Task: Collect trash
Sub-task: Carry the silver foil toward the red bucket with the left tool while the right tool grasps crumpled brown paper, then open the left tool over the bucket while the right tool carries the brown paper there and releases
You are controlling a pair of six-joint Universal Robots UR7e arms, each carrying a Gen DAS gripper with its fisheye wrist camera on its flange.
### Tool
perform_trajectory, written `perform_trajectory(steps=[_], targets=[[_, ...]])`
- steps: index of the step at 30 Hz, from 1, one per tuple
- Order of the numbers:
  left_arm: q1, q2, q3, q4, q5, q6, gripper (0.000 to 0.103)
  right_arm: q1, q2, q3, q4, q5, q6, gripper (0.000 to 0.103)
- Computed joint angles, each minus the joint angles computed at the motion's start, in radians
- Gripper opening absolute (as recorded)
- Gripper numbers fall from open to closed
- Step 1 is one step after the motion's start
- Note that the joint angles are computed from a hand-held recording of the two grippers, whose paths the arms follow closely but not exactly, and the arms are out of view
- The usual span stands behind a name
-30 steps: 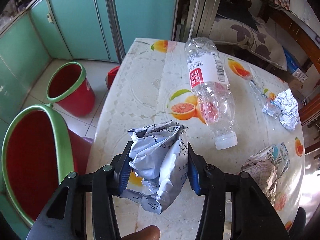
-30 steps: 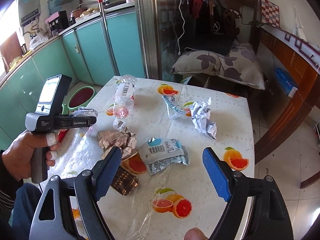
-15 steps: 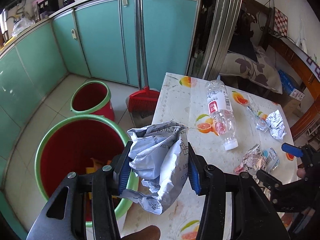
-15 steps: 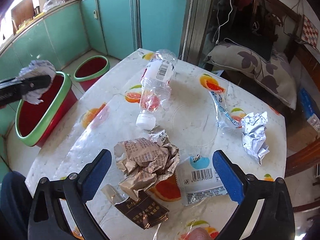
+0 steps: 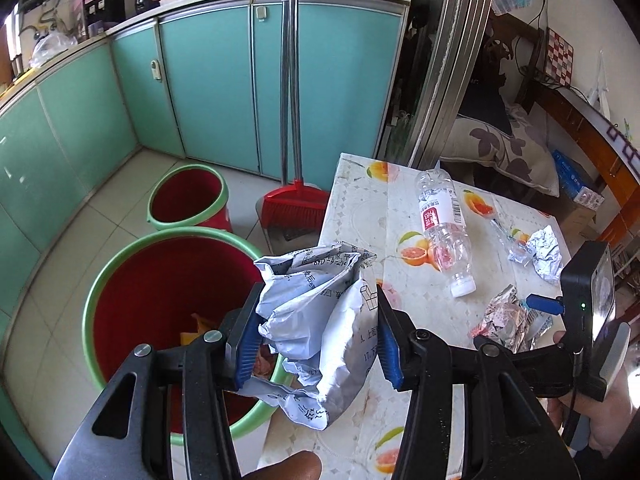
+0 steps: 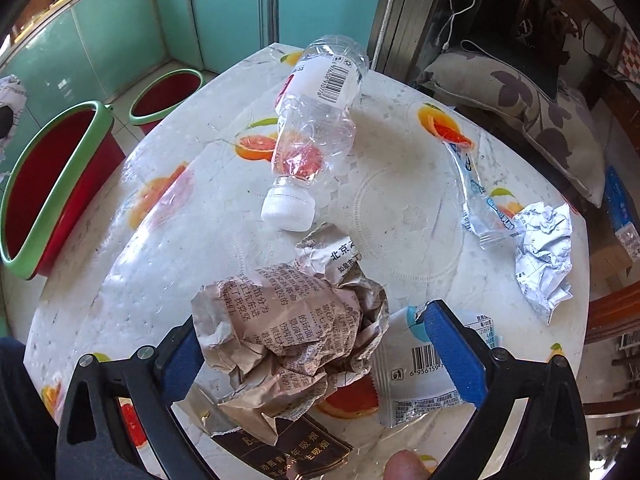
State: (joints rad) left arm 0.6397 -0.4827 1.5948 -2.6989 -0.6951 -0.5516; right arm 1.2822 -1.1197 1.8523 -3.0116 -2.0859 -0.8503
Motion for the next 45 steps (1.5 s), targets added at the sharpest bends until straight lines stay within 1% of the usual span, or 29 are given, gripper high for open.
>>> perform_trajectory(steps=[1, 2, 3, 4, 5, 9, 15, 18, 21, 26, 31, 36, 39, 42, 43, 44, 45], targets=[[-0.002, -0.003, 0.006, -0.004, 0.001, -0.001, 0.048, -0.001, -0.002, 0.002, -0.014, 0.001, -0.002, 0.086], [-0.003, -0.006, 0.009, -0.005, 0.0, -0.004, 0.048, 0.001, -0.002, 0.003, -0.024, -0.005, -0.005, 0.053], [-0.004, -0.007, 0.011, -0.006, -0.001, -0.007, 0.048, 0.003, -0.005, 0.003, -0.026, -0.009, -0.006, 0.049], [-0.005, -0.009, 0.013, -0.007, -0.001, -0.009, 0.048, 0.005, -0.009, 0.001, -0.021, -0.007, -0.002, 0.049], [-0.007, -0.01, 0.016, -0.007, 0.001, -0.011, 0.048, 0.006, -0.015, -0.001, -0.006, -0.003, 0.001, 0.046], [-0.015, -0.023, 0.032, -0.015, 0.006, -0.023, 0.048, 0.017, -0.057, 0.018, 0.0, 0.024, 0.01, 0.045], [-0.032, -0.057, 0.072, -0.045, 0.025, -0.047, 0.048, 0.057, -0.153, 0.062, 0.007, 0.099, 0.037, 0.044], [-0.037, -0.086, 0.104, -0.052, 0.051, -0.069, 0.048, 0.09, -0.185, 0.075, 0.026, 0.129, 0.053, 0.044], [-0.032, -0.122, 0.136, -0.028, 0.089, -0.105, 0.048, 0.128, -0.201, 0.088, 0.032, 0.155, 0.054, 0.044], [-0.01, -0.19, 0.193, 0.025, 0.137, -0.163, 0.048, 0.191, -0.191, 0.1, 0.029, 0.182, 0.068, 0.044], [0.033, -0.22, 0.219, 0.018, 0.111, -0.162, 0.048, 0.248, -0.153, 0.1, 0.018, 0.191, 0.086, 0.044], [0.076, -0.204, 0.22, -0.002, 0.085, -0.133, 0.048, 0.289, -0.13, 0.108, 0.006, 0.19, 0.093, 0.044], [0.098, -0.195, 0.219, -0.011, 0.069, -0.132, 0.051, 0.307, -0.121, 0.11, 0.007, 0.186, 0.094, 0.044], [0.116, -0.19, 0.217, -0.013, 0.056, -0.132, 0.063, 0.32, -0.109, 0.108, 0.003, 0.181, 0.088, 0.044], [0.121, -0.19, 0.22, -0.019, 0.057, -0.131, 0.069, 0.324, -0.105, 0.107, 0.002, 0.182, 0.089, 0.044], [0.126, -0.19, 0.222, -0.026, 0.054, -0.129, 0.081, 0.329, -0.1, 0.104, 0.002, 0.184, 0.089, 0.045], [0.13, -0.193, 0.226, -0.033, 0.05, -0.13, 0.089, 0.335, -0.093, 0.099, 0.0, 0.181, 0.087, 0.045]])
